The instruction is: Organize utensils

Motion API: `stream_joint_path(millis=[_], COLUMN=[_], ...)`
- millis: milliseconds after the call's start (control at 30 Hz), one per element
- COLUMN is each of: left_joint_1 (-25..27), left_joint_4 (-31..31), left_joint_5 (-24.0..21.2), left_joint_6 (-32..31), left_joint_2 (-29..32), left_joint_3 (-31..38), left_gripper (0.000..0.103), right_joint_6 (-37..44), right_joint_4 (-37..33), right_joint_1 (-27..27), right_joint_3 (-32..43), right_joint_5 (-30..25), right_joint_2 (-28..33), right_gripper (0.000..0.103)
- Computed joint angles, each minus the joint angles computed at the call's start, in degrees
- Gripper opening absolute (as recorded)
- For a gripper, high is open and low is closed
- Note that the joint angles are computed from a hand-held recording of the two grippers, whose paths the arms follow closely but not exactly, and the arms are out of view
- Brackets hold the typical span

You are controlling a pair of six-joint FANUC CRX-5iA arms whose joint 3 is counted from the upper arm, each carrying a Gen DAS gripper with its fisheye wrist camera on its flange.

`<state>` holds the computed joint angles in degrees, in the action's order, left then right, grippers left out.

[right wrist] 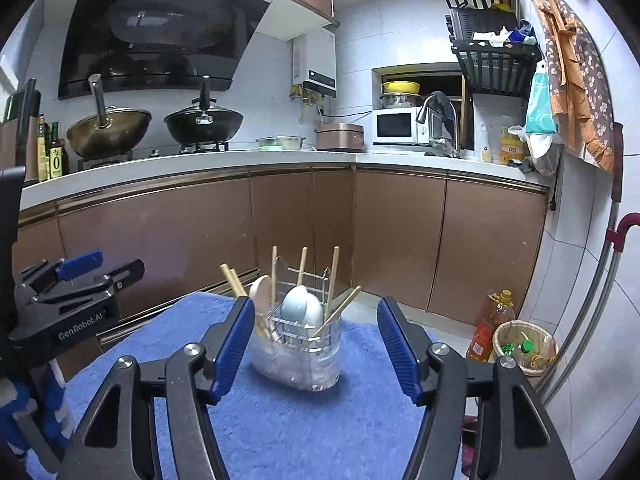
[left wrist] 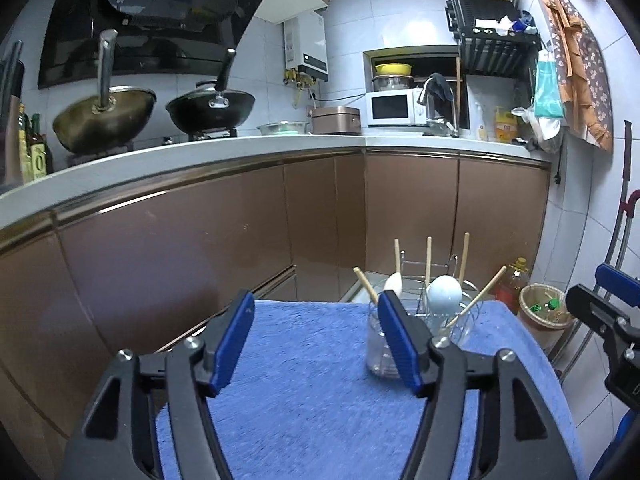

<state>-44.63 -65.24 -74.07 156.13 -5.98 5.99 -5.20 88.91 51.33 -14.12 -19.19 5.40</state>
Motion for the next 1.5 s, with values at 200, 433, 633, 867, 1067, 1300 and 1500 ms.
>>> stream_joint_path(millis=[200,433,633,867,1067,1300,1500], left_joint_1=[-5.72,-9.85,-11.59,-14.57,-17.12,-18.33,-19.17], left_joint_4=[-4.81,-7.65,-8.06,-10.4,-12.12,-12.21,-12.39], left_joint_5=[-6.75,-11.45,-13.3,-16.57,-19.27,-21.21,-22.05], left_joint_6=[0.59,1.04,1.63,2.37,2.96,2.7,3.59], left_joint_2=[-1.88,-3.84,-5.81,-7.13,-7.54,-7.86,-8.87], left_joint_3=[-0.79,-1.67,-2.5,-3.19,-3.26,-2.94,-3.31], left_gripper=[0.07,0.072,0.073,0.073,0.074,0.075,0.075], right_joint_6=[0.08,0.92,1.66,1.15,2.08,1.5,1.62], right_joint_4=[-0.54,-1.62,-2.62,-1.76,-2.45,-1.84,-1.26], right_joint_1=[2.45,4.91,6.4,7.18,8.36,9.08,9.43], right_joint_3=[-1.72,-2.74,-3.19,-3.85,-4.04,-4.24,-4.57], right_joint_5=[-2.65,-5.14,-6.82,-7.86,-9.64,-11.43,-11.82], right_joint_2=[-2.03,-3.49,-4.39,-5.42,-5.84,-6.46,-6.96], right_gripper=[0.068,0.072,0.076,0.082,0.088,0.098,0.102])
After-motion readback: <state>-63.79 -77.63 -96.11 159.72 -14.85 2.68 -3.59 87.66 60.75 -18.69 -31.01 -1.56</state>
